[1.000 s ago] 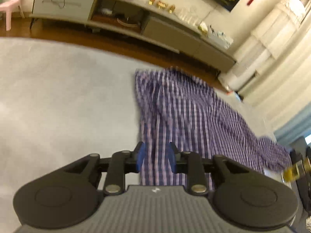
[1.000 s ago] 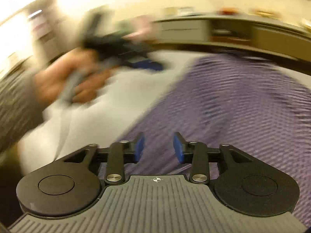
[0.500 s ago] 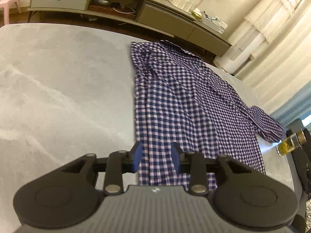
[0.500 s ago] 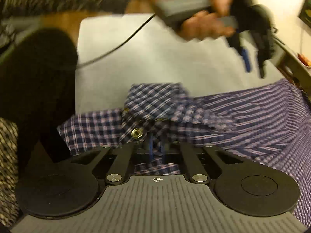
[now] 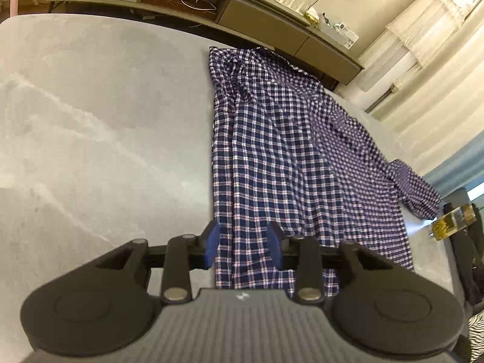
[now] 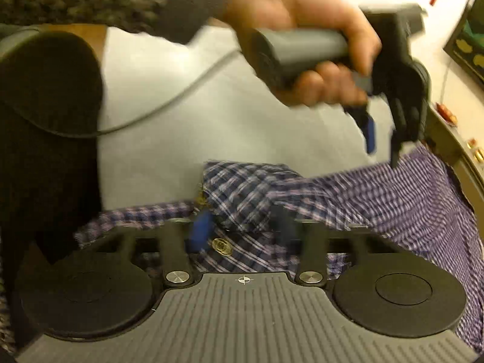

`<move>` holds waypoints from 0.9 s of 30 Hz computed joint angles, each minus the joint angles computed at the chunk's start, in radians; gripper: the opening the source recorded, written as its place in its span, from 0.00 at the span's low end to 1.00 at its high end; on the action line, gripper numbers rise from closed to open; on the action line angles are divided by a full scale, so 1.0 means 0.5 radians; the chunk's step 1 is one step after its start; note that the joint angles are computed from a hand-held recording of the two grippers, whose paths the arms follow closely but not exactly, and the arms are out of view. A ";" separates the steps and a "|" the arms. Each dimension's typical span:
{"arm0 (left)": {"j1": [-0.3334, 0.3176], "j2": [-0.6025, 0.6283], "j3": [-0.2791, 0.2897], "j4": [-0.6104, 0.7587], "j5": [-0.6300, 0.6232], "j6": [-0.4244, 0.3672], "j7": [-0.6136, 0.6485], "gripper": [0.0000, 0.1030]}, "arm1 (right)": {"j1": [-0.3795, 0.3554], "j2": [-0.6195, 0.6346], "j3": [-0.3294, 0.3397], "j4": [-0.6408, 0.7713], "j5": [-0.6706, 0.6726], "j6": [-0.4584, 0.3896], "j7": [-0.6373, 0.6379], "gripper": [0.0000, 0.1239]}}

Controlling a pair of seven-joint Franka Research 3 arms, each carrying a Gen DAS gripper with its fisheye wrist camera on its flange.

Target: Fold clothes

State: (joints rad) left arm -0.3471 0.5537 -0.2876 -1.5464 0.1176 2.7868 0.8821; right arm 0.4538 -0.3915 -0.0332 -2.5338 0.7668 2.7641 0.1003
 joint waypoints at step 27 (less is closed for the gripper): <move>0.378 -0.607 -0.587 -0.997 -0.680 0.332 0.455 0.42 | -0.410 0.162 -0.088 0.267 0.182 -0.731 0.362 0.04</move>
State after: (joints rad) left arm -0.1583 0.2503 -0.5813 -2.0447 -0.2222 2.9530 1.1096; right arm 0.2487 -0.3107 -0.0774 -2.4002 0.8577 2.3985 0.2811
